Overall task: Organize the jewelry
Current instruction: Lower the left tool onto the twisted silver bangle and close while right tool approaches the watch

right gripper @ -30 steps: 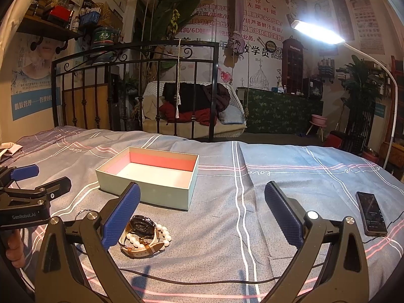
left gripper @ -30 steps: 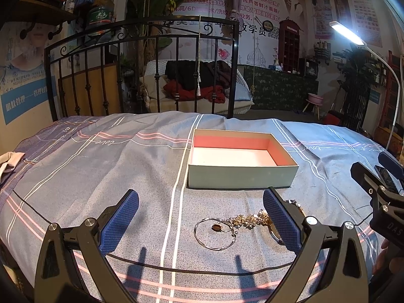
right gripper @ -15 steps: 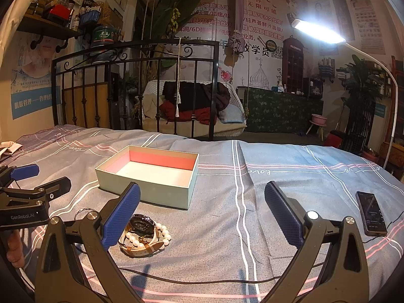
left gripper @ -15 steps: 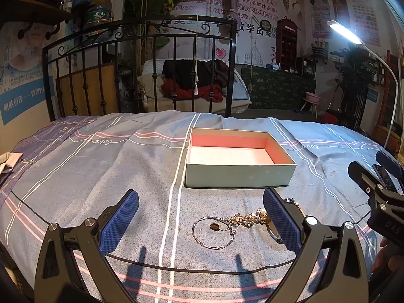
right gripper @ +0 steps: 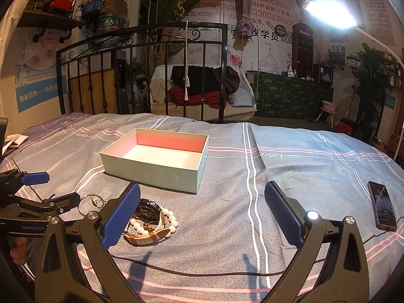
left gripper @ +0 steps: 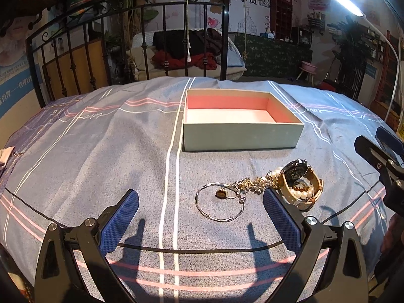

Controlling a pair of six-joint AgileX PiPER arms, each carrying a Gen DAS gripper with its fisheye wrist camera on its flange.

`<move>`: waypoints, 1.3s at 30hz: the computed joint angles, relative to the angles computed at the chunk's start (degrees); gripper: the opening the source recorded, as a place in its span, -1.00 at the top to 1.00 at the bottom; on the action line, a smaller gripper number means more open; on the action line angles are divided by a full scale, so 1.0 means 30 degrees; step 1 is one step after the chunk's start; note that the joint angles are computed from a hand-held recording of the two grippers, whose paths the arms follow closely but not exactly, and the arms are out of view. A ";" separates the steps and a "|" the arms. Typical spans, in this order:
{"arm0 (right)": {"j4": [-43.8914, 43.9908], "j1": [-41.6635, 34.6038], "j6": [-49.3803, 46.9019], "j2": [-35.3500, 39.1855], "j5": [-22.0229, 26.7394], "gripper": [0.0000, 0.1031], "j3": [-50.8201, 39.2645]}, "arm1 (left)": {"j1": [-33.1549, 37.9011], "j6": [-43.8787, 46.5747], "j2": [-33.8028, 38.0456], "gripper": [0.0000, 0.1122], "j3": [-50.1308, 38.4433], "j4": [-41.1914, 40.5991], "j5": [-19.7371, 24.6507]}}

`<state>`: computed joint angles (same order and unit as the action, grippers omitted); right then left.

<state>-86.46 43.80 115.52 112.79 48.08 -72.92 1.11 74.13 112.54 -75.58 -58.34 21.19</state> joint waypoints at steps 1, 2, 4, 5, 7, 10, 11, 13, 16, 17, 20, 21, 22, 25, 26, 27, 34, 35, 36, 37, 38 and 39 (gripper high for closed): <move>0.0308 -0.0160 -0.0304 0.0042 -0.0289 -0.89 -0.0113 | -0.0066 -0.1113 0.0242 -0.72 -0.0398 0.1240 0.0192; 0.0646 -0.0361 -0.0607 0.0082 -0.0718 -0.88 -0.0194 | -0.0241 -0.2538 0.0479 -0.72 -0.0789 0.2803 0.0204; 0.1277 -0.0713 -0.1171 0.0204 -0.1387 -0.84 -0.0397 | -0.0418 -0.4101 0.0949 -0.72 -0.1460 0.4546 0.0596; 0.1556 -0.0876 -0.1447 0.0282 -0.1708 -0.72 -0.0515 | -0.0521 -0.5126 0.1227 -0.72 -0.1882 0.5583 0.0842; 0.2680 -0.1325 -0.2597 0.0482 -0.2497 -0.60 -0.0949 | -0.0749 -0.6626 0.1762 -0.72 -0.2633 0.7241 0.1193; 0.4362 -0.1952 -0.4429 0.0806 -0.3948 -0.52 -0.1610 | -0.0968 -0.8080 0.2500 -0.72 -0.3662 0.8781 0.1697; 0.4922 -0.2064 -0.5108 0.0978 -0.4259 -0.52 -0.1917 | -0.0979 -0.8339 0.2664 -0.72 -0.3875 0.9001 0.1782; 0.6103 -0.2209 -0.6564 0.1407 -0.4727 -0.52 -0.2621 | -0.1004 -0.9047 0.3026 -0.71 -0.4378 0.9601 0.2091; 0.8124 -0.2370 -0.8712 0.2104 -0.5204 -0.46 -0.3665 | -0.0976 -0.9590 0.3439 -0.71 -0.4896 0.9999 0.2567; 0.9041 -0.2481 -0.9567 0.2362 -0.5418 -0.38 -0.4005 | -0.0989 -0.9638 0.3496 -0.71 -0.4952 1.0042 0.2578; 1.1397 -0.2754 -1.1447 0.3015 -0.5971 -0.23 -0.4729 | -0.1045 -0.9669 0.3704 -0.71 -0.5194 1.0042 0.2627; 1.2232 -0.2844 -1.2178 0.3236 -0.6071 -0.19 -0.4995 | -0.1066 -0.9747 0.3801 -0.71 -0.5351 1.0090 0.2749; 1.2888 -0.2923 -1.2771 0.3378 -0.6208 -0.14 -0.5137 | -0.1088 -0.9852 0.3910 -0.71 -0.5527 1.0170 0.2882; 1.3854 -0.2911 -1.3570 0.3683 -0.6088 -0.10 -0.5517 | -0.1191 -0.9919 0.3986 -0.71 -0.5586 1.0384 0.2820; 1.4097 -0.2904 -1.3876 0.3709 -0.6007 -0.08 -0.5590 | -0.1196 -0.9775 0.3982 -0.68 -0.5564 1.0302 0.2801; 1.4177 -0.2857 -1.3984 0.3768 -0.5948 -0.07 -0.5644 | -0.1183 -0.9521 0.3972 -0.64 -0.5540 1.0081 0.2832; 1.3615 -0.2723 -1.3225 0.3487 -0.6904 0.34 -0.4856 | -0.1247 -0.8582 0.3877 -0.37 -0.5403 0.9312 0.2833; 1.3419 -0.2622 -1.2939 0.3443 -0.6899 0.34 -0.4797 | -0.1267 -0.8221 0.3788 -0.28 -0.5234 0.9061 0.2751; 1.3095 -0.2478 -1.2743 0.3461 -0.6618 0.35 -0.4851 | -0.1268 -0.7792 0.3693 -0.22 -0.5051 0.8782 0.2663; 1.3031 -0.2385 -1.2874 0.3514 -0.6395 0.35 -0.4983 | -0.1295 -0.7345 0.3591 -0.18 -0.4840 0.8488 0.2535; 1.2896 -0.2365 -1.2754 0.3413 -0.6397 0.40 -0.4853 | -0.1295 -0.6825 0.3485 -0.08 -0.4636 0.8115 0.2453; 1.2640 -0.2346 -1.2423 0.3310 -0.6400 0.46 -0.4715 | -0.1292 -0.6217 0.3389 0.01 -0.4445 0.7667 0.2405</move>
<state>-48.54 36.77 78.25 122.72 28.88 -87.07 -2.77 55.48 122.71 -88.91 -35.33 28.40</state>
